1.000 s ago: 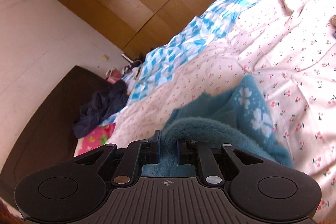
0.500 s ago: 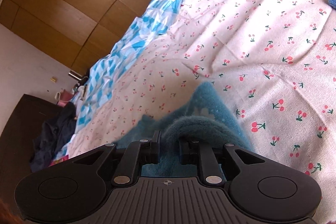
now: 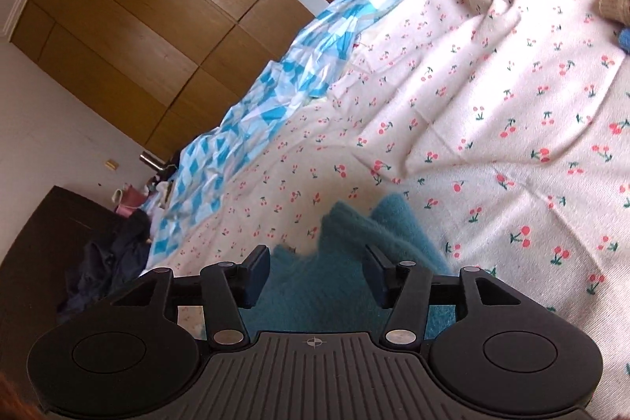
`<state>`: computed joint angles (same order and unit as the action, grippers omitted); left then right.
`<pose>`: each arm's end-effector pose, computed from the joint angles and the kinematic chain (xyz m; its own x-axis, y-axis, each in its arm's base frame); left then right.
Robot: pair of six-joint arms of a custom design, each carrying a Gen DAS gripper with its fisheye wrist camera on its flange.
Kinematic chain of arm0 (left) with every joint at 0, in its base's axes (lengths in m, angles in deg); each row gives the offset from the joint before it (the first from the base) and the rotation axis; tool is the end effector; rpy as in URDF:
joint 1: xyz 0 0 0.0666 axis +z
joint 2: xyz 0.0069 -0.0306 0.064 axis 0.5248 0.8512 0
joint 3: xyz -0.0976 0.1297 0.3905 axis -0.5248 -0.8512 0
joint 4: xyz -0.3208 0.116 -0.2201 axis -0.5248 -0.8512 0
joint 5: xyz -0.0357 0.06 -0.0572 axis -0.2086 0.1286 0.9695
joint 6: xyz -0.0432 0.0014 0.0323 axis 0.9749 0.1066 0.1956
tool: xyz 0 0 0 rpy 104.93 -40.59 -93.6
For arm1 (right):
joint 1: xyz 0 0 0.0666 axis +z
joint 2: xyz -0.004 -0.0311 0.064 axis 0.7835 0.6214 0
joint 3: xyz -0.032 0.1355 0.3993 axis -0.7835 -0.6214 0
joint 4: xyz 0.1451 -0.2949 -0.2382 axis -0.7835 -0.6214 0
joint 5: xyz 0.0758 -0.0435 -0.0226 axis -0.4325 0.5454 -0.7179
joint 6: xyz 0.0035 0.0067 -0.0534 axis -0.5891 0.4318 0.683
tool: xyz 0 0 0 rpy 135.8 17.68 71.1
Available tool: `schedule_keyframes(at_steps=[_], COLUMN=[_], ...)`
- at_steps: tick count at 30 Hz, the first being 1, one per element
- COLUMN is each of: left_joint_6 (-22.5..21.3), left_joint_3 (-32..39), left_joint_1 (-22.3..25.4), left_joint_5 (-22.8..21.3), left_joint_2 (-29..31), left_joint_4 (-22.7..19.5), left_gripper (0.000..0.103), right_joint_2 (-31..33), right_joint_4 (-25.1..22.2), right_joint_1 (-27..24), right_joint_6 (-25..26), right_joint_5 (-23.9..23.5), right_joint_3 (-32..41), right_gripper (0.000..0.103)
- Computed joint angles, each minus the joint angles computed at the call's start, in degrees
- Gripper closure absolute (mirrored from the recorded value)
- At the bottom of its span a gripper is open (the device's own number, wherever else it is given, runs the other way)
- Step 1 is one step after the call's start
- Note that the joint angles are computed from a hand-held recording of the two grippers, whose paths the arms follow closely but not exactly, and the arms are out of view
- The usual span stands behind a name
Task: Fold small clothes
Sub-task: 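Lift the hem with both grippers and fold it toward the collar, then lay the folded hem down and open both grippers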
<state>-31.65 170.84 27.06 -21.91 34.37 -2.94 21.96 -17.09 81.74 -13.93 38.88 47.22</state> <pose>0.6001 -0.0581 0.4097 -0.6085 -0.3671 -0.7035 0.0398 0.8713 -0.4891 0.4684 0.2524 0.4076 -0.2948 0.7828 -0.5481 0.4301 0.6209 0.6554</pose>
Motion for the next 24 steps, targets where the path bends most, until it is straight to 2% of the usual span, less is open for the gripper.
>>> schedule_keyframes(at_steps=[6,9,11,12,14,16,19,21,24], left_joint_6=[-7.67,-10.55,-11.43,-11.29,-9.21,-8.75,-9.79,-9.31,-7.62], left_joint_3=[-5.67,-6.40,-5.86,-5.41,-6.02,-6.28,-7.17,-7.83,-9.79], left_joint_1=[-0.21,-0.39,-0.52,-0.34,0.54,0.60,0.22,0.44,0.86], left_joint_5=[-2.92,-5.00,-8.21,-8.72,-6.77,-7.10,-8.72,-8.91,-9.01], left_joint_2=[-3.65,-3.16,-1.98,-1.26,-0.95,-1.31,-2.44,-3.24,-5.27], left_joint_4=[0.62,-1.99,-4.25,-5.59,-5.18,-5.23,-4.65,-4.56,-3.85], left_gripper=[0.056,0.056,0.056,0.053,0.050,0.048,0.048,0.048,0.049], right_joint_2=[0.12,1.46,2.63,3.16,3.83,3.99,4.47,3.55,1.73], right_joint_4=[-4.71,-8.97,-11.75,-12.93,-14.23,-14.36,-16.67,-16.04,-15.26], right_joint_1=[1.66,2.18,1.92,1.69,1.07,0.72,1.77,2.71,4.18], right_joint_6=[7.72,12.66,13.22,13.30,11.83,10.43,12.13,12.80,12.86], right_joint_5=[3.22,4.26,4.19,4.09,3.46,2.77,4.63,6.02,8.17], right_joint_3=[0.62,1.58,2.24,2.55,2.69,2.54,4.26,4.19,3.33], right_gripper=[0.052,0.058,0.068,0.071,0.080,0.080,0.077,0.073,0.073])
